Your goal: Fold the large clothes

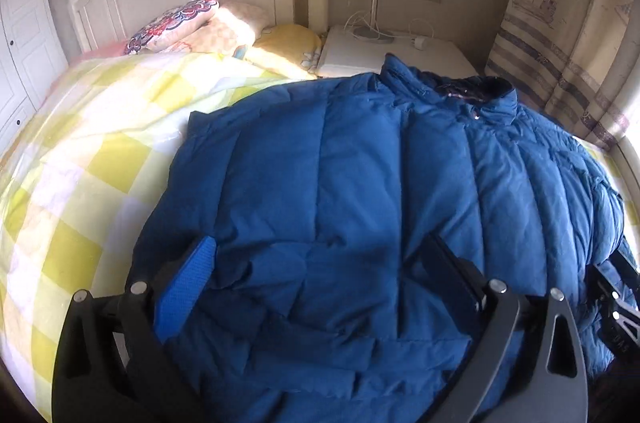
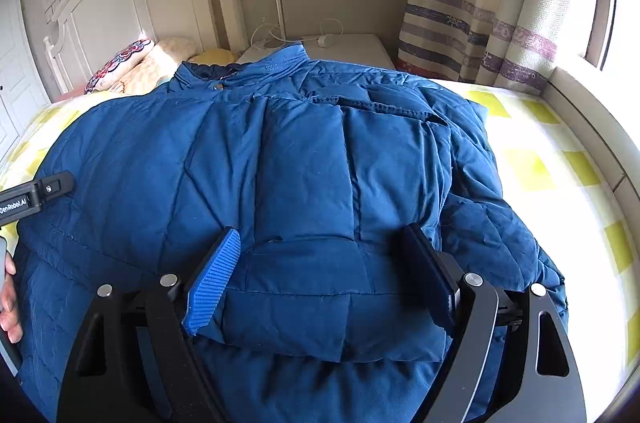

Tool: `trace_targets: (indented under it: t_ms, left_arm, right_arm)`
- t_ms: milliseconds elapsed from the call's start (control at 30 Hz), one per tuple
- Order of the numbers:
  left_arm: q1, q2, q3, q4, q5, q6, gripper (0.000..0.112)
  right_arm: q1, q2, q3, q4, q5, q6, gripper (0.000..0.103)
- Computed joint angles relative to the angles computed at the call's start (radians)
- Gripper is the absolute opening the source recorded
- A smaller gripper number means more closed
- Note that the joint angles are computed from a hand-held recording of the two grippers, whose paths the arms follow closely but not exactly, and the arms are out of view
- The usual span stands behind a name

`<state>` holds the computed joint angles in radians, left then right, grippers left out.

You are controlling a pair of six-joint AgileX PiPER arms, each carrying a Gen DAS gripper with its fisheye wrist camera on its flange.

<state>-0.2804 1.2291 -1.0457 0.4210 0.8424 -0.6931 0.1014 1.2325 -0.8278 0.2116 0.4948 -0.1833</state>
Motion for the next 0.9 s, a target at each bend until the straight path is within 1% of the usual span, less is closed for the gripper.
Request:
trace_targets:
  t_ms: [67, 100, 167, 233, 300, 333, 367, 400, 433, 467, 500, 567, 633, 700, 733, 767, 800, 833, 867, 900]
  left_arm:
    - [-0.033, 0.009, -0.056, -0.007, -0.023, 0.02, 0.101]
    - [-0.068, 0.041, -0.099, 0.017, -0.012, 0.012, 0.101]
    - [-0.144, 0.135, -0.196, 0.086, 0.035, -0.02, 0.101]
    - [-0.184, 0.234, -0.271, 0.082, 0.047, 0.001, 0.101]
    - [-0.209, 0.321, -0.309, 0.053, 0.043, 0.035, 0.101]
    - [-0.231, 0.369, -0.32, 0.082, 0.062, 0.018, 0.101]
    - [-0.244, 0.402, -0.305, 0.136, 0.056, -0.021, 0.101]
    - [-0.247, 0.399, -0.282, 0.163, 0.028, -0.055, 0.101]
    - [-0.242, 0.401, -0.29, 0.15, 0.033, -0.058, 0.101]
    - [-0.229, 0.403, -0.317, 0.105, 0.053, -0.029, 0.101]
    - [-0.214, 0.395, -0.331, 0.064, 0.049, 0.0, 0.101]
    - [-0.192, 0.362, -0.331, 0.009, -0.008, 0.042, 0.101]
    - [-0.202, 0.36, -0.352, 0.027, -0.026, 0.044, 0.101]
    - [-0.217, 0.408, -0.401, 0.064, 0.008, 0.041, 0.101]
    - [-0.204, 0.445, -0.428, 0.034, 0.025, 0.078, 0.101]
    - [-0.179, 0.489, -0.458, -0.026, 0.048, 0.132, 0.101]
    - [-0.143, 0.506, -0.455, -0.107, 0.031, 0.193, 0.101]
    - [-0.116, 0.489, -0.422, -0.157, -0.019, 0.222, 0.101]
    - [-0.094, 0.481, -0.415, -0.206, -0.029, 0.262, 0.101]
    - [-0.077, 0.481, -0.436, -0.256, -0.003, 0.313, 0.101]
  right_arm:
    - [-0.001, -0.002, 0.0, 0.004, 0.001, -0.005, 0.081]
    - [-0.002, -0.002, 0.001, 0.008, 0.001, -0.008, 0.081]
    - [-0.001, -0.003, 0.001, 0.008, 0.002, -0.007, 0.081]
    - [-0.002, -0.003, 0.0, 0.008, 0.003, -0.007, 0.081]
    - [-0.002, -0.004, 0.001, 0.01, 0.004, -0.008, 0.081]
    - [-0.002, -0.005, 0.0, 0.01, 0.004, -0.008, 0.081]
    - [-0.004, -0.005, 0.001, 0.016, 0.004, -0.013, 0.081]
    - [-0.005, -0.005, 0.001, 0.021, 0.003, -0.018, 0.081]
    - [-0.004, -0.004, 0.0, 0.021, 0.004, -0.017, 0.082]
    - [-0.001, -0.003, -0.001, 0.019, 0.004, -0.014, 0.082]
    - [-0.004, -0.002, -0.001, 0.03, 0.006, -0.025, 0.083]
    - [-0.004, 0.0, -0.002, 0.041, 0.008, -0.034, 0.084]
    - [-0.005, 0.0, -0.003, 0.047, 0.009, -0.039, 0.084]
    - [-0.007, -0.001, -0.003, 0.054, 0.01, -0.044, 0.084]
    - [-0.014, 0.0, -0.003, 0.066, 0.011, -0.06, 0.084]
    - [-0.013, 0.0, -0.003, 0.066, 0.011, -0.059, 0.085]
    - [-0.014, -0.002, -0.002, 0.071, 0.011, -0.065, 0.085]
    - [-0.015, -0.002, -0.001, 0.075, 0.009, -0.07, 0.085]
    - [-0.015, 0.0, -0.003, 0.073, 0.01, -0.069, 0.085]
    - [-0.015, 0.0, -0.003, 0.074, 0.011, -0.069, 0.085]
